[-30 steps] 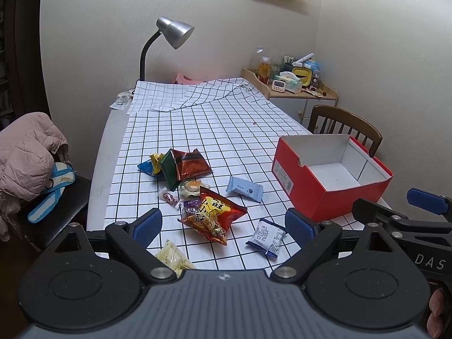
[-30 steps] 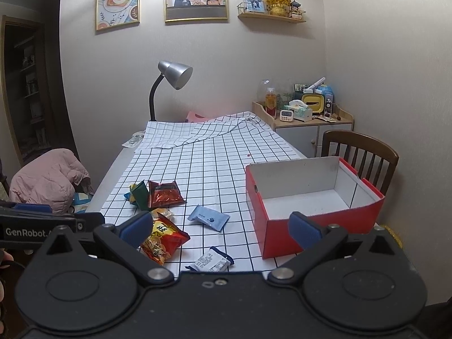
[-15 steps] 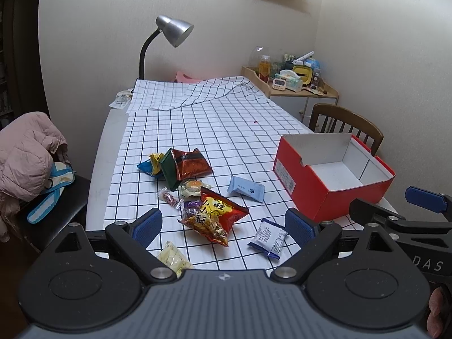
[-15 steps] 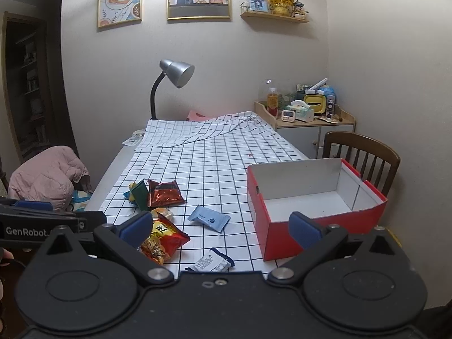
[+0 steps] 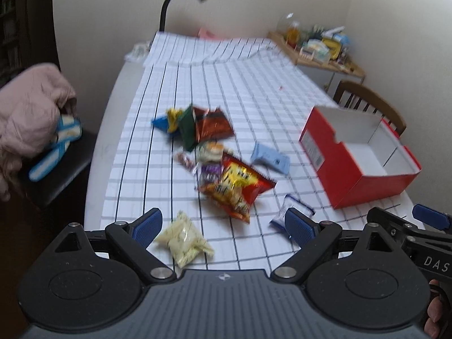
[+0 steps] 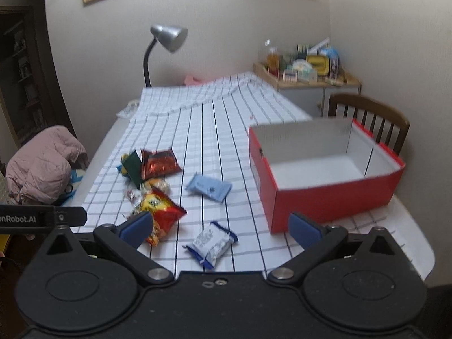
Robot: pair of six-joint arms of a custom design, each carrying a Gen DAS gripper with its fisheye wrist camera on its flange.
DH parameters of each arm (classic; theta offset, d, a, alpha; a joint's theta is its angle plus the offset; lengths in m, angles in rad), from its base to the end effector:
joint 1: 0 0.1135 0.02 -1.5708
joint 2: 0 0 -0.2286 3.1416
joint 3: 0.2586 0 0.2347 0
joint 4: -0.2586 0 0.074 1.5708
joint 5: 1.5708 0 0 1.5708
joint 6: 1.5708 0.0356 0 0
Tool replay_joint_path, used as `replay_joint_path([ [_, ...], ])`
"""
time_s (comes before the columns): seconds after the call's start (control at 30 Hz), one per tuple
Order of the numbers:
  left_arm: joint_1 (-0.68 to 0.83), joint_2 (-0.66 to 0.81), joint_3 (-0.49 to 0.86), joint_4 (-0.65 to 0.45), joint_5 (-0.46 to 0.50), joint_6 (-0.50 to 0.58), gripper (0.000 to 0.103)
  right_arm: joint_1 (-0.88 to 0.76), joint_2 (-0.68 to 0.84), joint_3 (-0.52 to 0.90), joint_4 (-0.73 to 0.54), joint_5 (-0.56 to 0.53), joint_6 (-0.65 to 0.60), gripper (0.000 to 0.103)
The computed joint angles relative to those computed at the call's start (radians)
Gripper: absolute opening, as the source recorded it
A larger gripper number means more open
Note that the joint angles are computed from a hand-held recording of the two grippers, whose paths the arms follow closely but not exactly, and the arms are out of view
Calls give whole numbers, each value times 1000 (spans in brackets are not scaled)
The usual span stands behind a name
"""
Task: Organize snacks
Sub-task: 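Grasp the cream pastry bag with left tool while right tool grasps white-blue biscuit packet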
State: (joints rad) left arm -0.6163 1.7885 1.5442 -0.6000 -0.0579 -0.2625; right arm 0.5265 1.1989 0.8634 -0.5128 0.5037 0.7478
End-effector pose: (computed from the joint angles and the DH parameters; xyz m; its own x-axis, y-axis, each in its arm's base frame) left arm 0.3087 -0.2161 0.2582 -0.7307 0.2001 -0.6527 0.3687 0.9203 -0.1306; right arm 0.2166 0.1060 0.2295 -0.5871 0.3476 -0.7311 0.3207 0.9291 0.1842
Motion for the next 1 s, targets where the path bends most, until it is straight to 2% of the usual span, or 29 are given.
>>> replay_joint_path([
  [0.2, 43, 105, 51, -20, -8, -3, 94, -111, 128, 1, 72, -162, -9, 101],
  [0.37, 69, 216, 100, -25, 13, 50, 94, -149, 309, 46, 144, -203, 2, 98],
  [0.6, 81, 363, 206, -19, 10, 143, 94, -163, 604, 240, 141, -196, 34, 92],
  [0.8, 78, 454, 283, -47, -13, 206, 88, -165, 754, 381, 75, -179, 78, 90],
  [0.9, 87, 492, 321, -69, -11, 220, 78, -171, 798, 424, 56, -177, 97, 89],
  [1.0, 94, 511, 339, -84, 6, 231, 76, -172, 836, 468, 37, -176, 102, 88],
])
